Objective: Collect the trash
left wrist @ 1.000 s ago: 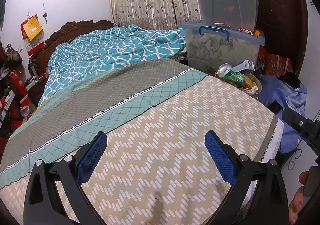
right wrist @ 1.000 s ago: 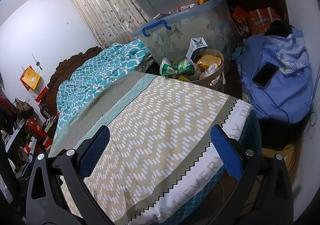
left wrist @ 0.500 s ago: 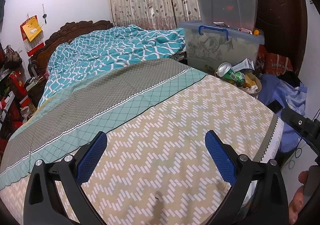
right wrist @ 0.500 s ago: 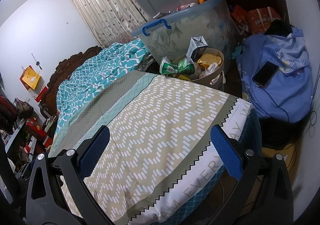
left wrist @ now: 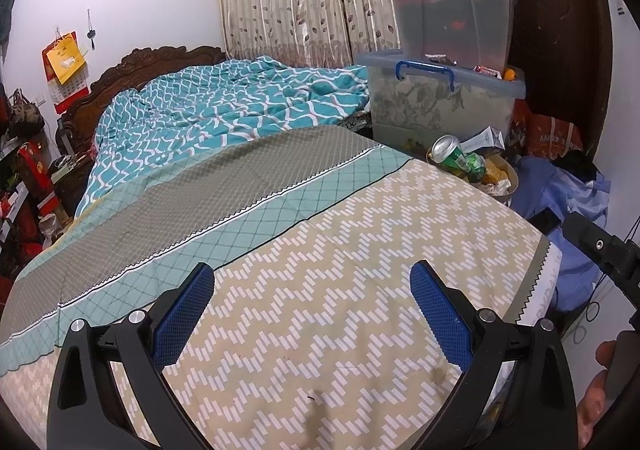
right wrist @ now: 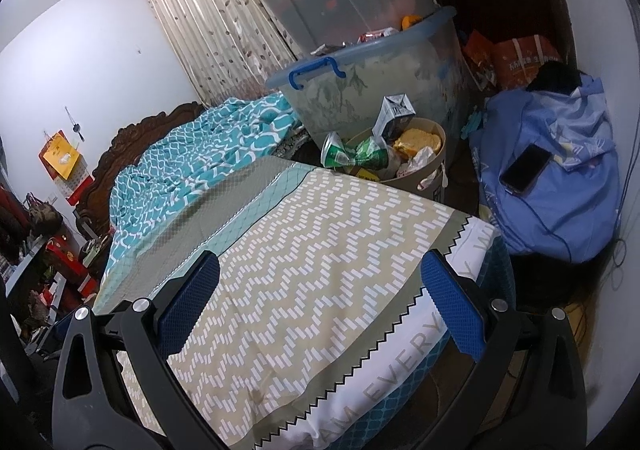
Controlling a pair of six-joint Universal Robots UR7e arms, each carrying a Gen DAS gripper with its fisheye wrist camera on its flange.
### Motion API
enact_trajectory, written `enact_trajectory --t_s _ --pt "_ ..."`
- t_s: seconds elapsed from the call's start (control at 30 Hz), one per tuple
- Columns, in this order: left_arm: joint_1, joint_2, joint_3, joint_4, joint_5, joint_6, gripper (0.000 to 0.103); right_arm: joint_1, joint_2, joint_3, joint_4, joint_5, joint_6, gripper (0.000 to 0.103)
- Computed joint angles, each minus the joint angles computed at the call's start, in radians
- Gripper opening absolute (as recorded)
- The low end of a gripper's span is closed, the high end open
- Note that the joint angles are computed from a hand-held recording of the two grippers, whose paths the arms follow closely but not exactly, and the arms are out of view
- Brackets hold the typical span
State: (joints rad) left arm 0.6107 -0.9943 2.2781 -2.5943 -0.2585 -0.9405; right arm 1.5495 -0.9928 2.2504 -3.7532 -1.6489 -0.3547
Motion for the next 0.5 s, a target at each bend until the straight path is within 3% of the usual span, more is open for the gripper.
enact_trajectory --t_s 0.5 --pt "-0.009 0.004 0.011 -0.052 0.005 0.034 0.094 0.01 -0.002 0.006 -0.022 0.005 -0.011 0.1"
